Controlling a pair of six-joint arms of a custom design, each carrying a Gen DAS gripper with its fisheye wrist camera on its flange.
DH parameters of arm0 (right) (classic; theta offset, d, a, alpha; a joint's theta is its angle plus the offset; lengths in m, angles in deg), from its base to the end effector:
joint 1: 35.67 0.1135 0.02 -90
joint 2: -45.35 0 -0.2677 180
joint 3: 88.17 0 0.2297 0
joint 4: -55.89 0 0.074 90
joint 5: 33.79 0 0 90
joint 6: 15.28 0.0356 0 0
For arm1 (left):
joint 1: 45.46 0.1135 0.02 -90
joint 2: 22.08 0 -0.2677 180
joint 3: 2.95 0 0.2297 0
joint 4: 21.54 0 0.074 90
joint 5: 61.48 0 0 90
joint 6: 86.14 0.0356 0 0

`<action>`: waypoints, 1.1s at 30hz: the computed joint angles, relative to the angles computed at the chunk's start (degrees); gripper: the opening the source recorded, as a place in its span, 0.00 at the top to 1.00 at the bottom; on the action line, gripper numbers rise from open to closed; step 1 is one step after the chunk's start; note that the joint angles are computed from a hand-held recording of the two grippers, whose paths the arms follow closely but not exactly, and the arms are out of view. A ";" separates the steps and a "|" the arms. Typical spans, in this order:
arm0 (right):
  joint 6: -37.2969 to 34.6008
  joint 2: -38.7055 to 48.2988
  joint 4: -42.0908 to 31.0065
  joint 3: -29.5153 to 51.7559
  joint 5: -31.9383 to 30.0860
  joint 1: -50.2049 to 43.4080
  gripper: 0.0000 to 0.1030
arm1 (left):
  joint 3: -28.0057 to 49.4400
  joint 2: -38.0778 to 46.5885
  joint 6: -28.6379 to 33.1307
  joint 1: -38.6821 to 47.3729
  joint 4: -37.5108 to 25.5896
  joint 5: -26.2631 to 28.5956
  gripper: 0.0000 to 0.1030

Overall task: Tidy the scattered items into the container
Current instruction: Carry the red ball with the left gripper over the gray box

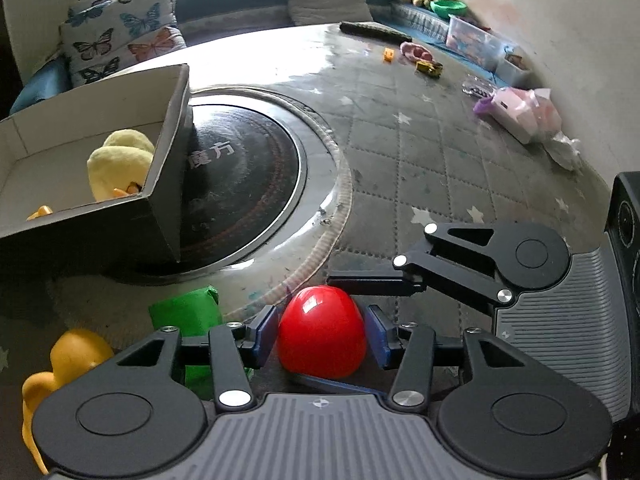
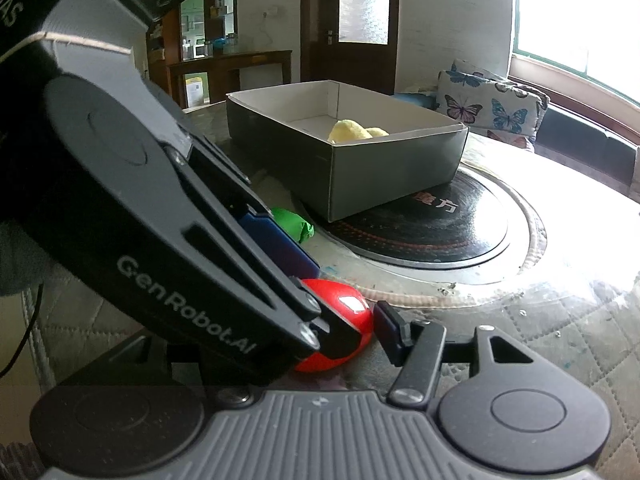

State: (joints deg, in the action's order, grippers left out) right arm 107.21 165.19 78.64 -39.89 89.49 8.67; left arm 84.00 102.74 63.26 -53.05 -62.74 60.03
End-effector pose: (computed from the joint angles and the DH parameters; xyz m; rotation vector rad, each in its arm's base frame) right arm 0.2241 0.1916 0.0497 0.0190 2.2511 -0.0015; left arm 0.3682 -0.0678 0.0898 1.5378 2.1928 -0.5675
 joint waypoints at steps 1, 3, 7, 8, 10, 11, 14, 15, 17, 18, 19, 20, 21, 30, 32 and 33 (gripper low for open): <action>-0.16 0.01 0.08 0.00 -0.12 -0.12 0.42 | 0.78 0.38 0.06 -0.06 -0.84 -0.07 0.50; -0.17 0.09 0.34 0.00 -0.15 -0.30 0.42 | 2.08 1.08 -0.21 -0.03 -2.16 0.06 0.50; 1.21 0.17 0.13 -0.07 1.11 0.70 0.43 | 1.15 0.87 -0.58 0.62 -1.25 1.15 0.50; 1.52 0.19 0.07 -0.05 1.38 0.90 0.43 | 0.97 0.76 -0.68 0.77 -1.22 1.32 0.51; 1.93 0.06 -0.77 0.28 1.98 1.43 0.43 | 0.74 0.50 -0.77 1.06 -1.44 1.70 0.51; 1.94 -0.13 -1.57 0.55 2.52 1.87 0.43 | 0.55 0.28 -0.78 1.25 -1.52 2.01 0.51; 1.03 -1.24 -3.34 1.09 3.81 2.45 0.43 | -0.30 -1.05 -0.50 2.11 -1.20 3.49 0.51; 0.06 -1.86 -3.56 1.33 4.01 2.21 0.43 | -0.33 -1.58 -0.50 2.42 -1.21 4.05 0.51; -2.28 -3.14 -4.31 2.06 4.58 1.78 0.43 | -0.03 -2.75 -0.70 3.05 -1.31 5.21 0.51; -3.54 -3.77 -4.66 2.48 4.83 1.51 0.43 | 0.21 -3.32 -0.88 3.33 -1.29 5.74 0.51; -5.04 -4.41 -5.04 3.04 4.96 1.03 0.43 | 0.57 -3.87 -1.12 3.58 -1.12 6.28 0.51; -6.42 -4.92 -5.21 3.53 4.98 0.53 0.43 | 0.99 -4.42 -1.38 3.83 -0.88 6.84 0.51; -8.57 -5.47 -5.06 4.23 4.85 -0.31 0.43 | 1.49 -4.84 -1.72 4.02 -0.57 7.31 0.51; -24.45 -2.66 -3.56 16.15 -0.81 -8.60 0.43 | 16.52 -0.36 -5.51 4.46 -2.47 7.85 0.51; -26.47 -0.74 -3.59 19.40 -2.79 -10.38 0.43 | 21.44 2.28 -5.93 4.29 -4.08 7.20 0.51; -27.36 0.29 -3.76 21.05 -3.63 -11.16 0.43 | 23.74 3.60 -6.16 4.13 -4.73 6.88 0.51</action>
